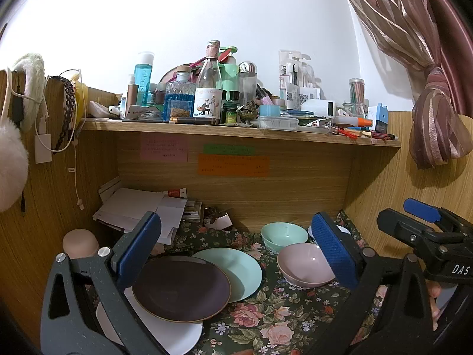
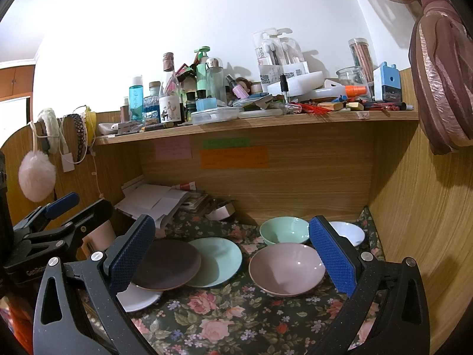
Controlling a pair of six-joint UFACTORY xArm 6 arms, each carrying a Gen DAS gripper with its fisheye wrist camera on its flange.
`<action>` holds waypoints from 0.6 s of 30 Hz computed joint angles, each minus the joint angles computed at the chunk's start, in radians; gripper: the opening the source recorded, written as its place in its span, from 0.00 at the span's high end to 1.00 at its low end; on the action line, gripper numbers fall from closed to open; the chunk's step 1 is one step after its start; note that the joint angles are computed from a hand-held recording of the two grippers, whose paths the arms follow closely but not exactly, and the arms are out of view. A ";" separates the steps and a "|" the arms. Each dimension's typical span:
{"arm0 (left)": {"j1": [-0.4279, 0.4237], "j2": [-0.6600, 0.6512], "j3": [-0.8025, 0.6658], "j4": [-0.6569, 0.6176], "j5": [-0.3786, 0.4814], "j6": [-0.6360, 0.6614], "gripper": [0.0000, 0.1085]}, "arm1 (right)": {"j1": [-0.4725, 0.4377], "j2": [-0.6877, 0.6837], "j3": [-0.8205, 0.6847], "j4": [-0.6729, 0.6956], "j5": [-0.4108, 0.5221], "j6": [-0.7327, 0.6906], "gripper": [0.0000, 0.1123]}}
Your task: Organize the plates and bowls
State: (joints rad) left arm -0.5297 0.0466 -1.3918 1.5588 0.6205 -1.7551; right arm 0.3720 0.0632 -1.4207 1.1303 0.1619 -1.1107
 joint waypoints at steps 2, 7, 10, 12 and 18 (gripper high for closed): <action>0.001 -0.001 0.000 0.000 -0.001 0.000 0.05 | 0.000 0.000 0.000 0.000 0.000 0.000 0.08; 0.006 0.002 -0.003 -0.002 -0.004 0.001 0.05 | 0.001 0.001 -0.001 0.002 -0.002 -0.001 0.08; 0.006 0.002 -0.003 -0.002 -0.006 0.001 0.05 | 0.000 0.000 0.000 0.001 0.001 0.001 0.08; 0.006 0.003 -0.004 -0.001 -0.004 0.000 0.05 | 0.000 0.000 0.000 0.001 0.001 0.001 0.08; 0.010 0.003 -0.005 -0.009 -0.009 0.006 0.05 | -0.001 0.000 -0.001 0.001 0.002 0.002 0.08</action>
